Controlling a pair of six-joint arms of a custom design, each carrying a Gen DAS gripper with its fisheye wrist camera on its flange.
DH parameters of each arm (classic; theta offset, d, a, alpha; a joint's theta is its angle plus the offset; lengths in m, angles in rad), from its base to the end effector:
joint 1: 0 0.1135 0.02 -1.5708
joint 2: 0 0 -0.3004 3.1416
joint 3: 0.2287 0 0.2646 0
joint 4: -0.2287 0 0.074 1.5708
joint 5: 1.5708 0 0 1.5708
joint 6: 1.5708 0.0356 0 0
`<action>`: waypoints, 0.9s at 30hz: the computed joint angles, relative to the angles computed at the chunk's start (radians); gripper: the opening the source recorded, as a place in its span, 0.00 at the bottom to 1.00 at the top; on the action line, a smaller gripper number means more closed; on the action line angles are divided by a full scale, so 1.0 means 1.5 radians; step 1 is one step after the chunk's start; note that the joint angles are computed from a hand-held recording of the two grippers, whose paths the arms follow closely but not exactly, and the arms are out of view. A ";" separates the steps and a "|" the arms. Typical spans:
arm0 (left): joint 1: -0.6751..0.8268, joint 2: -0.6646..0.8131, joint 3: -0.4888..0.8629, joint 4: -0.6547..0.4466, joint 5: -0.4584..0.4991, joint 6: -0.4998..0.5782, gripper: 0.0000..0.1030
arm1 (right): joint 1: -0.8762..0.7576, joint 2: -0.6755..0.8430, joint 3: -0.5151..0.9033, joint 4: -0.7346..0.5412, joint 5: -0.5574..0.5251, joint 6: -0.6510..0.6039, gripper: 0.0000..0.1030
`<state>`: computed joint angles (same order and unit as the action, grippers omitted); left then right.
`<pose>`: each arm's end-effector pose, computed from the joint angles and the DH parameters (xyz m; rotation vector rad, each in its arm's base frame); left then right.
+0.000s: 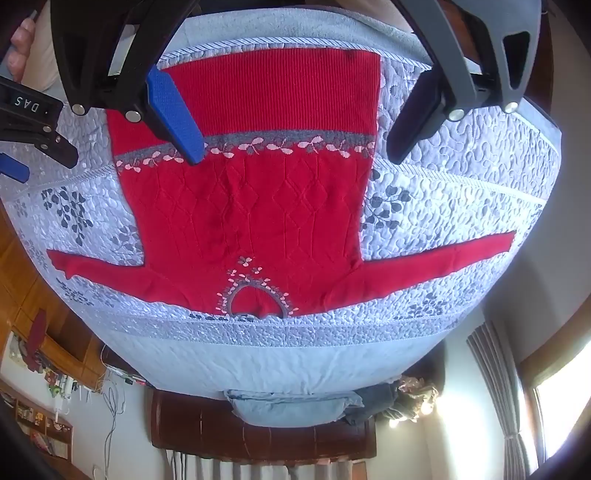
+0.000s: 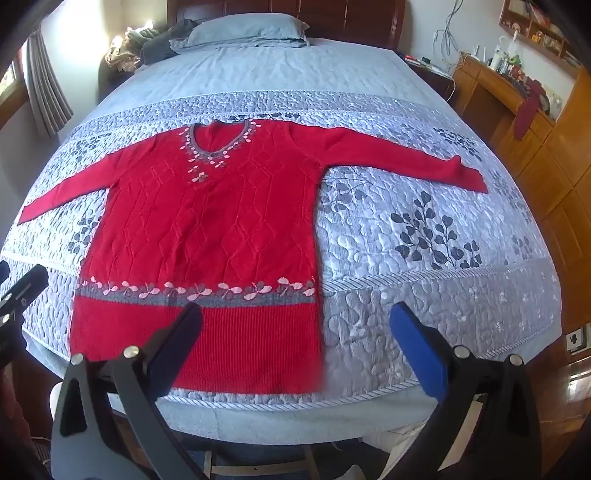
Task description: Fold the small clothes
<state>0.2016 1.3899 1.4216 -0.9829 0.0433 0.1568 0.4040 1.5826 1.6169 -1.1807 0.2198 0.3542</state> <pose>0.2798 0.0556 0.3879 -0.0390 2.5228 0.0902 0.3008 0.1202 0.3836 -0.0030 2.6682 -0.0608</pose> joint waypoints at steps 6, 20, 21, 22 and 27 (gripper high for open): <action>-0.015 0.001 0.002 0.004 -0.008 -0.011 0.97 | 0.003 -0.004 -0.003 0.003 0.001 0.003 0.98; 0.005 -0.001 -0.005 0.014 0.014 0.001 0.97 | -0.011 0.002 -0.003 0.006 0.005 -0.007 0.98; 0.006 0.000 -0.004 0.013 0.015 0.001 0.97 | -0.011 0.003 -0.002 0.006 0.005 -0.007 0.98; 0.005 -0.001 -0.004 0.013 0.014 0.000 0.97 | -0.012 0.003 -0.002 0.006 0.005 -0.007 0.98; 0.001 0.000 -0.004 0.018 0.006 -0.002 0.97 | -0.011 0.002 -0.004 0.009 0.007 -0.009 0.98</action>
<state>0.2034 1.3897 1.4152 -0.9556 0.0522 0.1542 0.3879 1.5857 1.6112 -1.1669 0.2308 0.3410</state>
